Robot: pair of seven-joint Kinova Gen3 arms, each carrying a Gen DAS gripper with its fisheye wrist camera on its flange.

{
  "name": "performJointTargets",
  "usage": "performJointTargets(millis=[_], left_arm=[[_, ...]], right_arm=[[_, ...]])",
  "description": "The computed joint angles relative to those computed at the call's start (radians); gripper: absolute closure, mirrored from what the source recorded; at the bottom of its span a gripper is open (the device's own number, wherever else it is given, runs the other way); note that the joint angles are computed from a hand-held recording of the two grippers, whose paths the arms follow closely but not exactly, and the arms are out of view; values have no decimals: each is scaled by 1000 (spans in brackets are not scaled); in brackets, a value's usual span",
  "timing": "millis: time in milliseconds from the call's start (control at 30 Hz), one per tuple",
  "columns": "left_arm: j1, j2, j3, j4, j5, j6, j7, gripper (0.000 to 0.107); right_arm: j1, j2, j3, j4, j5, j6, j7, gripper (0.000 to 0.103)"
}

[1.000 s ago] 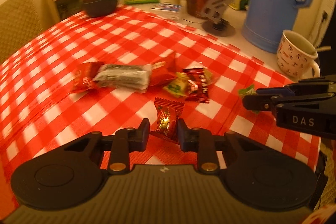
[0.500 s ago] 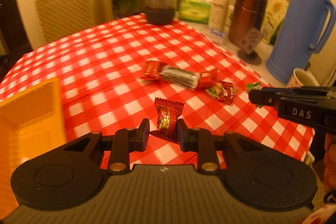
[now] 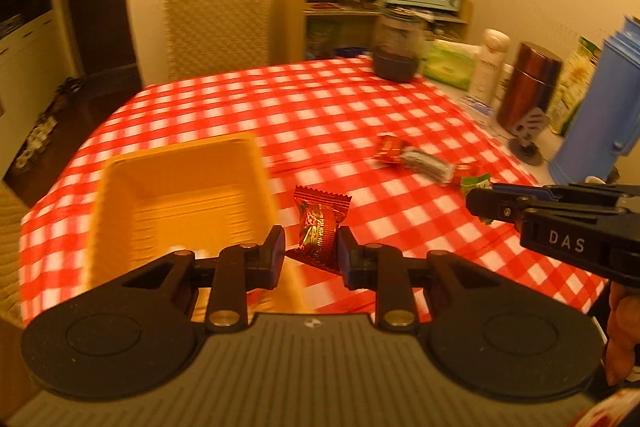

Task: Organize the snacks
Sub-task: 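Carry both candies over the orange tray and open both tools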

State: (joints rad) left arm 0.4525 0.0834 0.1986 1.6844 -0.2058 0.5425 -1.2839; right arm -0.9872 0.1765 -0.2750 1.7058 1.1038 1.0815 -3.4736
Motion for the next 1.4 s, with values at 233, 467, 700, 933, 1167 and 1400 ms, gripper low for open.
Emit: performJointTargets(millis=[233, 467, 700, 933, 1167, 1400], left_arm=[[-80, -76, -31, 64, 16, 18, -4, 83], [-155, -110, -39, 94, 40, 27, -22, 83], [-195, -100, -48, 103, 90, 18, -74, 83], [-207, -58, -55, 91, 117, 12, -108, 83], [-216, -17, -68, 78, 154, 7, -148, 83], [-204, 10, -82, 61, 114, 16, -113, 76]], right_arm=[[-21, 69, 22, -95, 6, -71, 77, 81], [-47, 136, 75, -181, -25, -154, 171, 81], [-55, 187, 134, -241, -77, -228, 250, 81], [-49, 226, 179, -277, -148, -282, 321, 81], [-46, 264, 218, -309, -216, -323, 382, 81], [-55, 284, 248, -327, -256, -341, 415, 81]])
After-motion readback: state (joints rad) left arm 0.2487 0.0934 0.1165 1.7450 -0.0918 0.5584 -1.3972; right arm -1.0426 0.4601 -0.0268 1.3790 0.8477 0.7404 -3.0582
